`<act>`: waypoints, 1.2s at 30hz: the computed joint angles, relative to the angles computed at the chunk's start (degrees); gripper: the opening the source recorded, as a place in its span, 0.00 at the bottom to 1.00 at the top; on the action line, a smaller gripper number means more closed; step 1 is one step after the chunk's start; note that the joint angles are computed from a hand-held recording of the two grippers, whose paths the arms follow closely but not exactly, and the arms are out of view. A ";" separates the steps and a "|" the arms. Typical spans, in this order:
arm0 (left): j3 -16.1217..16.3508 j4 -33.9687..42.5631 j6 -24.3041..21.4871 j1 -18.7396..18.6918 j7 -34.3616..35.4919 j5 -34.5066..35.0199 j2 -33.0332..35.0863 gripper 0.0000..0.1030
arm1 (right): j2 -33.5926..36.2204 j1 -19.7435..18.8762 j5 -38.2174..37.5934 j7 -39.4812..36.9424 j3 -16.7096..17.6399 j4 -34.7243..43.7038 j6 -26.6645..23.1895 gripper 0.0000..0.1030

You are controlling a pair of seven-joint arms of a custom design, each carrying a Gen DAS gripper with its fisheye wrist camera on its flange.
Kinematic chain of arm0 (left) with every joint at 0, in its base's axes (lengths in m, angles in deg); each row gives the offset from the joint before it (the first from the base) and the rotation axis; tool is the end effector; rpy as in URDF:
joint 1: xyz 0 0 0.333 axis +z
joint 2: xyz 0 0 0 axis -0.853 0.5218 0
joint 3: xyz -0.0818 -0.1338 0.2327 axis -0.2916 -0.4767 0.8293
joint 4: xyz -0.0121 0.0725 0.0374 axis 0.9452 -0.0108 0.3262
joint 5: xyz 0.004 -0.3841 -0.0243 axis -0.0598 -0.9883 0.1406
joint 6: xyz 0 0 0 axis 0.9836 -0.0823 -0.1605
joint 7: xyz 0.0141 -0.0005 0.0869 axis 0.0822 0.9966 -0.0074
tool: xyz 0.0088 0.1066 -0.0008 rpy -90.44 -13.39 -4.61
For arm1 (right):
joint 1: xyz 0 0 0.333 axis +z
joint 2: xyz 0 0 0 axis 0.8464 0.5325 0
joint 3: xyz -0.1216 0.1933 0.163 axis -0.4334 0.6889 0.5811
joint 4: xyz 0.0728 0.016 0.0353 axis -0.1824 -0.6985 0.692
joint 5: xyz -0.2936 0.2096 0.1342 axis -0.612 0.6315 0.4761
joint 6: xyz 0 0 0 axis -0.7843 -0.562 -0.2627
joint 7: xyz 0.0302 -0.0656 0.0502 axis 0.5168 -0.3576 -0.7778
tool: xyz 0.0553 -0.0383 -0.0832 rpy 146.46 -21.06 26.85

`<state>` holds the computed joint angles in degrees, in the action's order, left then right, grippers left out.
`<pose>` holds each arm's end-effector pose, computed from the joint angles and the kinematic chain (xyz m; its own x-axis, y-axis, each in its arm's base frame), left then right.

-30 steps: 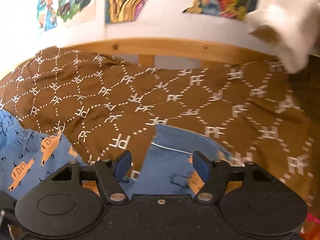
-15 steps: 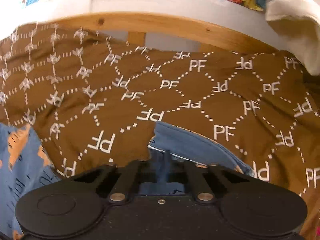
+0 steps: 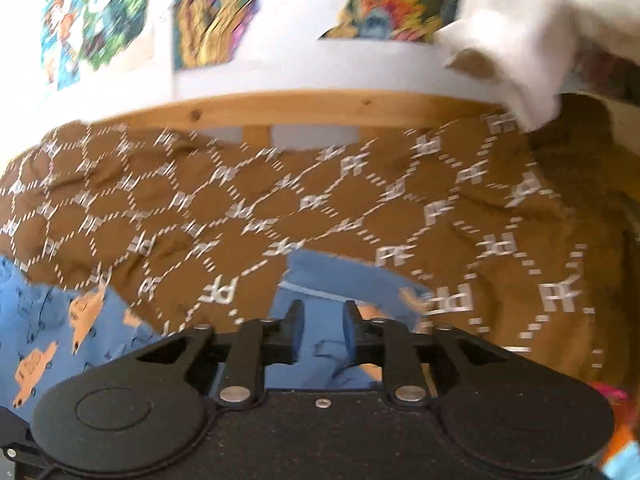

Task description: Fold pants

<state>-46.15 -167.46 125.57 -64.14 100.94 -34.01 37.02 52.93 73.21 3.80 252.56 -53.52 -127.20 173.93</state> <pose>0.5594 -0.1757 0.4364 -0.8539 -0.4702 0.2228 -0.4539 0.4636 -0.7610 0.5394 0.2193 0.4969 -0.2338 -0.9720 -0.0214 -0.5141 0.1423 -0.8459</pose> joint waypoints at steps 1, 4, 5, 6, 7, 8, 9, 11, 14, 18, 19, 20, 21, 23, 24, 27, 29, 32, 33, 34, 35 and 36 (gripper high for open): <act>0.00 -0.26 0.52 -0.03 0.17 0.09 -0.21 0.01 | 1.82 0.07 0.89 -1.81 0.01 1.66 0.17 0.25; 0.15 -0.54 1.28 -0.07 0.07 0.31 -0.53 0.01 | 6.60 0.96 3.03 -5.29 -0.67 6.43 -0.49 0.27; 0.21 -0.35 1.10 -0.03 -0.25 0.38 -0.36 0.01 | 8.53 1.43 3.91 -6.34 -1.03 8.63 -1.28 0.29; 0.24 -0.13 0.92 -0.01 -0.64 0.51 -0.18 0.01 | 10.09 1.94 4.66 -7.30 -1.50 10.45 -1.94 0.33; 0.25 0.16 0.67 0.03 -1.03 0.65 0.09 0.01 | 11.39 2.47 4.97 -7.93 -2.07 11.96 -2.28 0.36; 0.23 0.40 0.43 0.08 -1.24 0.71 0.30 0.01 | 12.94 3.07 5.46 -8.92 -2.57 13.89 -3.23 0.39; 0.18 0.70 0.28 0.12 -1.42 0.78 0.57 0.01 | 14.36 3.71 6.27 -10.19 -3.01 15.73 -4.68 0.46; 0.08 1.15 -0.06 0.25 -1.95 0.78 0.99 0.01 | 16.19 4.52 8.02 -11.93 -3.94 17.87 -5.64 0.54; 0.09 1.46 -0.99 0.65 -2.56 0.70 1.31 0.01 | 17.94 5.90 9.17 -10.93 -5.54 19.65 -6.97 0.44; -0.07 1.74 -1.52 0.92 -1.88 0.44 1.57 0.01 | 16.41 7.33 5.55 -5.42 -7.09 17.38 -7.91 0.10; -0.14 1.67 -1.37 0.91 -1.58 0.32 1.53 0.01 | 15.63 7.01 5.66 -4.18 -7.06 16.28 -7.26 0.07; -0.25 1.38 -0.82 0.82 -1.32 0.22 1.34 0.01 | 14.87 6.74 5.36 -3.18 -7.00 15.18 -6.54 0.05; -0.37 0.86 0.02 0.67 -0.86 0.05 0.94 0.00 | 14.23 6.67 4.37 -2.30 -6.92 14.36 -6.26 0.01; -0.58 -0.26 1.81 0.19 0.50 -0.21 -0.06 0.00 | 12.64 6.65 1.22 0.57 -6.75 12.63 -5.91 0.01; -0.61 -0.71 2.40 -0.05 1.49 -0.42 -0.55 0.00 | 11.15 6.72 -1.08 3.46 -6.68 11.12 -5.92 0.01; -0.26 -1.71 1.74 -0.43 5.53 -2.03 -1.88 0.00 | 3.84 6.46 -9.21 15.32 -5.10 3.95 -7.39 0.01; 0.02 -2.78 1.33 -0.69 11.11 -4.60 -3.08 0.00 | -2.81 5.96 -13.81 22.63 -2.97 -2.58 -9.66 0.01; 0.89 -3.64 -1.62 -0.87 17.56 -6.99 -4.40 0.00 | -13.93 5.53 -12.72 27.94 1.28 -12.77 -16.09 0.01; 1.11 -3.93 -2.48 -0.95 19.09 -7.31 -4.69 0.00 | -17.07 5.46 -11.13 29.04 2.73 -15.51 -18.32 0.01; 1.23 -4.33 -3.01 -1.08 20.67 -7.46 -5.03 0.00 | -20.27 5.48 -8.99 30.15 4.16 -18.30 -20.56 0.01; 1.27 -4.61 -3.37 -1.27 21.46 -7.14 -5.30 0.00 | -23.49 5.63 -6.34 31.75 5.82 -21.17 -23.36 0.01; 1.24 -4.81 -3.55 -1.50 21.85 -6.45 -5.40 0.00 | -25.65 5.60 -4.02 32.96 7.03 -23.20 -25.02 0.01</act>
<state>-44.91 -172.27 122.02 -65.63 122.78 -40.46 31.61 27.29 78.81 -0.22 285.52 -46.48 -150.40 148.91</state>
